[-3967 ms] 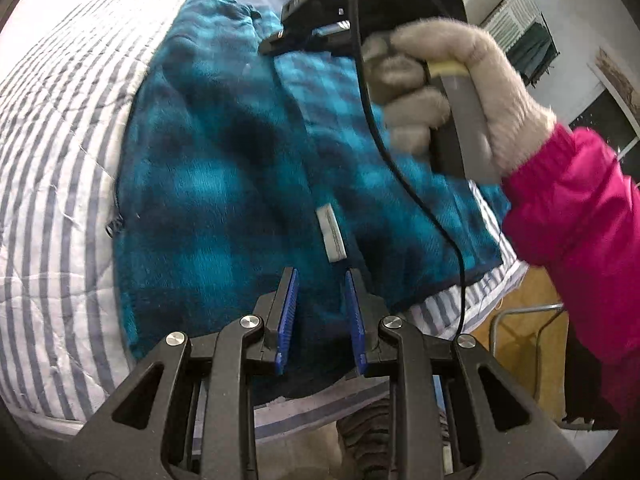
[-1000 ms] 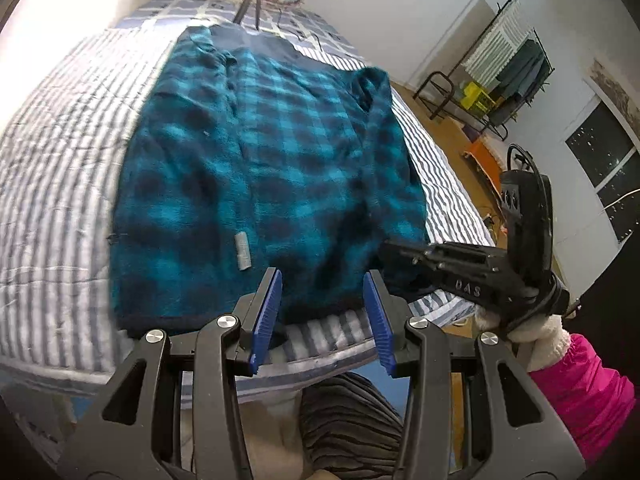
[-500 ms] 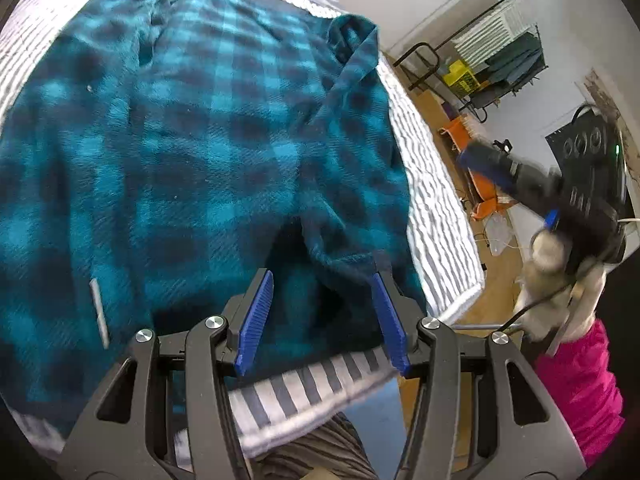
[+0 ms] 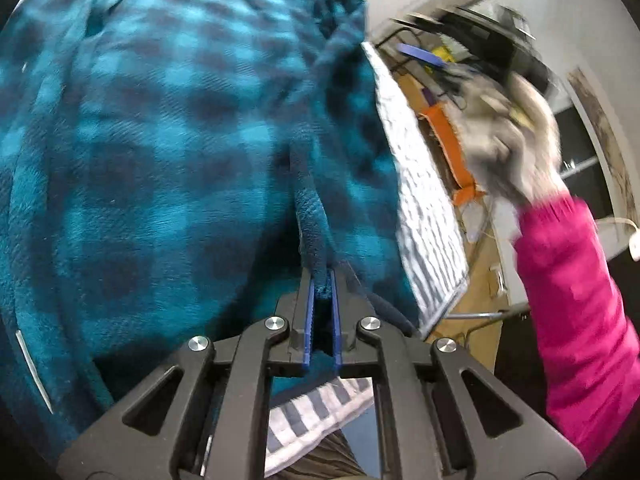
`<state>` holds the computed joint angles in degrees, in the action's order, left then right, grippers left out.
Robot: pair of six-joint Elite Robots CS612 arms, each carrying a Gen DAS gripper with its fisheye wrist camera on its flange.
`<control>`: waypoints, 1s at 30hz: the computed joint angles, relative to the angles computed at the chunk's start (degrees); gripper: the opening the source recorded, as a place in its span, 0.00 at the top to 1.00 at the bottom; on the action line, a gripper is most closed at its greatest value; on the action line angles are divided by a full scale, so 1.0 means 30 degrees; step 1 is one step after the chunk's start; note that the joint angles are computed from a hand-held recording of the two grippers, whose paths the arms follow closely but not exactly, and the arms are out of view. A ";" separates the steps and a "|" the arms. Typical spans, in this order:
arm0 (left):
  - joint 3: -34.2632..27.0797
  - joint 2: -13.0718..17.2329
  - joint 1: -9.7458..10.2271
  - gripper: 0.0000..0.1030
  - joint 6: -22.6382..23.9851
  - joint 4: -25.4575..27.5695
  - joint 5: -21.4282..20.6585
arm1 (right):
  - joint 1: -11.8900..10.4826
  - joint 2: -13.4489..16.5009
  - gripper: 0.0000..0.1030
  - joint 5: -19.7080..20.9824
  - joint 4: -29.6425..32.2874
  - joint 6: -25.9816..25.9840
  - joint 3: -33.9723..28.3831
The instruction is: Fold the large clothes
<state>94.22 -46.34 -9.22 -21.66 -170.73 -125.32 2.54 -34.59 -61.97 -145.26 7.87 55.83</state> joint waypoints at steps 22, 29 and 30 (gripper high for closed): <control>0.1539 -0.0860 -0.0086 0.96 0.1514 -0.1535 -0.0336 | 0.1418 0.3443 1.00 -0.0072 0.3662 -0.2156 -0.7301; 0.1501 -0.0533 0.0148 0.96 0.0513 -0.1529 -0.0443 | 0.2784 0.5776 1.00 -0.1474 0.6700 -0.4873 -1.1270; 0.1475 -0.0485 0.0175 0.96 0.0467 -0.1405 -0.0483 | 0.2999 0.6241 1.00 -0.2185 0.7327 -0.5169 -1.2000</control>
<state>98.65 -47.80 -8.69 -20.26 -174.95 -126.77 11.53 -15.87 -68.52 -123.28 -7.64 19.82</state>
